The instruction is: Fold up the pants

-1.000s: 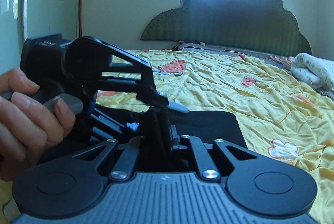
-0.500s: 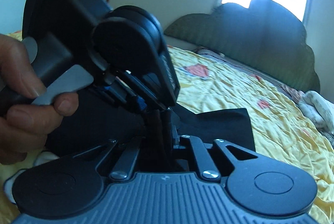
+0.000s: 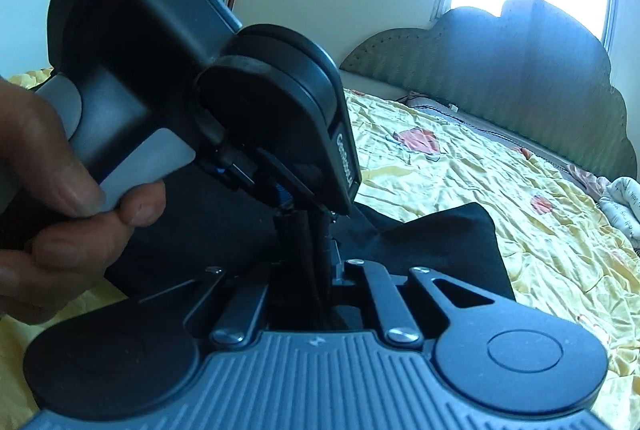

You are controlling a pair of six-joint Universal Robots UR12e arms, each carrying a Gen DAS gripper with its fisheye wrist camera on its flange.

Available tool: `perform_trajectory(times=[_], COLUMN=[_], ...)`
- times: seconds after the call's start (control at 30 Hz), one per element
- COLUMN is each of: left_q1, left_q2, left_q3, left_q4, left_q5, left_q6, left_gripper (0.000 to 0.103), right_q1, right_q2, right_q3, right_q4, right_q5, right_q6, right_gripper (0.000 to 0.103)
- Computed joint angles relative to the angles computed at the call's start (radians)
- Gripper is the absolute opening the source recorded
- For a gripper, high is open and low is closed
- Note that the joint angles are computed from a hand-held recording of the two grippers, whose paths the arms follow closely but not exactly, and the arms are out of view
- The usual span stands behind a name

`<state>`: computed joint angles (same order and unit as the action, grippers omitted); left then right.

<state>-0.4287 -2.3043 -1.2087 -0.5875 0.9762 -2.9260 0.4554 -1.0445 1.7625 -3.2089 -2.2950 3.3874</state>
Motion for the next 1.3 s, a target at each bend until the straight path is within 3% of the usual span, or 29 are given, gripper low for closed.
perform_trajectory(times=[0.37, 0.93, 1.3], left_q1=[-0.005, 0.008, 0.027], left_q2=[0.019, 0.028, 0.024], left_q3=[-0.034, -0.05, -0.048], left_q4=[0.08, 0.156, 0.162], left_q5=[0.069, 0.116, 0.136], left_q6=[0.047, 0.061, 0.053], left_gripper=[0.008, 0.008, 0.008], right_q1=[0.002, 0.0, -0.01], right_q2=[-0.004, -0.015, -0.014], right_q3=[0.017, 0.046, 0.066], right_q4=[-0.04, -0.112, -0.162], right_q5=[0.006, 0.042, 0.102], right_q6=[-0.009, -0.035, -0.063], right_gripper=[0.006, 0.007, 0.007])
